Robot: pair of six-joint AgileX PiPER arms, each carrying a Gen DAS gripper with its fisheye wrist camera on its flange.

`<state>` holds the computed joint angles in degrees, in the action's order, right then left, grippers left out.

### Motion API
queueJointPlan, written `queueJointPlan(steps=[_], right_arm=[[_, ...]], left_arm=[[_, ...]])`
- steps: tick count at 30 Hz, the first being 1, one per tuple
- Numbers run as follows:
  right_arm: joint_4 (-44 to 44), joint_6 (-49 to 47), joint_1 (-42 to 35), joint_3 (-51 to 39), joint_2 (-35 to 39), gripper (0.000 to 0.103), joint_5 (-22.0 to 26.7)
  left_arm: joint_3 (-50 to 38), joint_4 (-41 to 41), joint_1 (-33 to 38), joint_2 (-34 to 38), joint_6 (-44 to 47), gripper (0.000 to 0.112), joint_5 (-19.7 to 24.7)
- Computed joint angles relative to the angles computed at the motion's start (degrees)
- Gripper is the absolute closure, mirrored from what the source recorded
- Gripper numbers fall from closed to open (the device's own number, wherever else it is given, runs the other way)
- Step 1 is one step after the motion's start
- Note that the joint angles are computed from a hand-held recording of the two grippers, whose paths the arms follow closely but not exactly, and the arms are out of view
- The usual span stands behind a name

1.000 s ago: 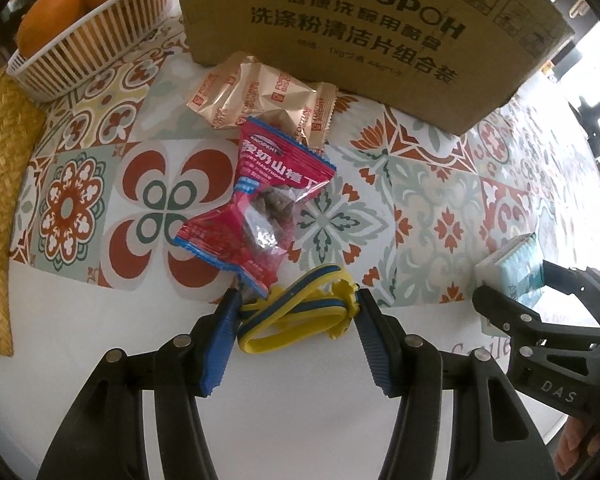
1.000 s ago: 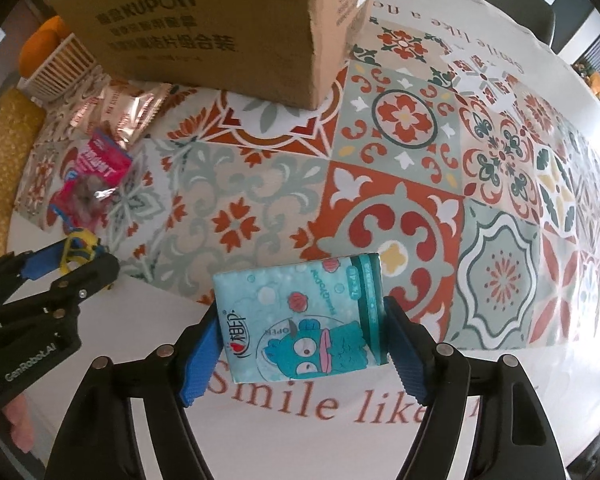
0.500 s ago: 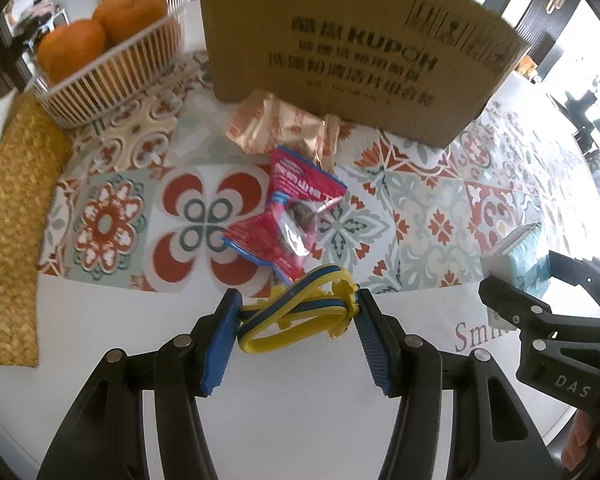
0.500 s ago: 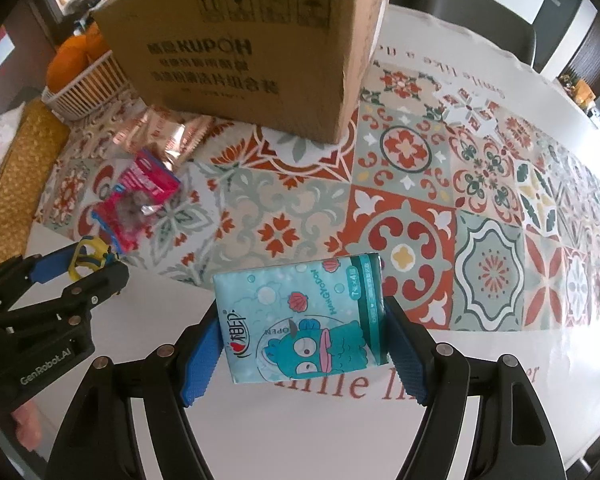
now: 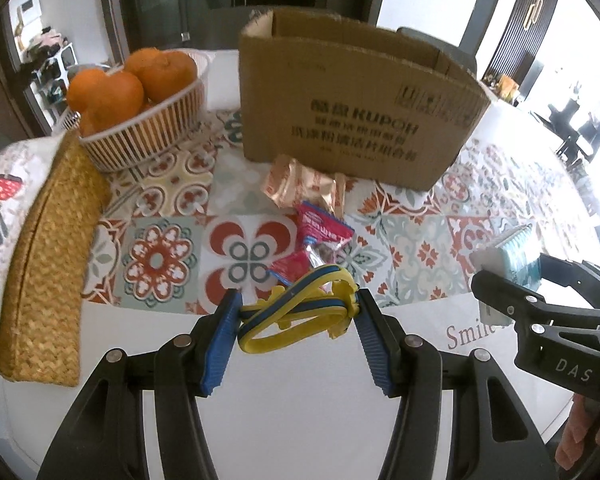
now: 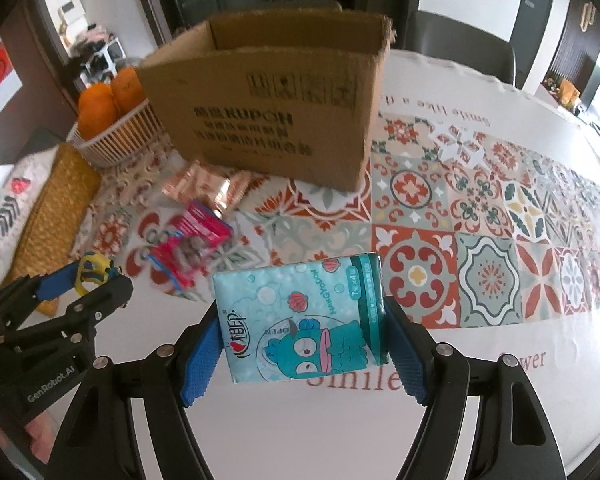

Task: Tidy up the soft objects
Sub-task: 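Lift the strap and tissue pack and carry both over the box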

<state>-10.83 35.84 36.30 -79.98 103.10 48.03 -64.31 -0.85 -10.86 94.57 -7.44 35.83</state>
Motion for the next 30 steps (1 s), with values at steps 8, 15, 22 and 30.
queueJointPlan(steps=[8,15,22,30], right_arm=[[-4.57,6.16,3.67,-2.2,-1.81,0.028,0.37],[-8.19,9.27,5.87,-4.25,-3.68,0.028,1.14],[-10.09,10.55,6.06,-5.72,-5.74,0.028,0.91],[-11.93,12.05,5.99,-7.22,-7.11,0.028,0.34]], left_arm=[[1.65,-1.97,2.66,-4.81,4.13,0.056,-0.97],[1.24,-2.98,3.69,-8.45,6.83,0.056,-1.08],[-0.79,-5.39,3.96,-10.88,10.45,0.056,-0.89],[-3.88,-6.12,3.56,-11.39,12.21,0.056,-1.02]])
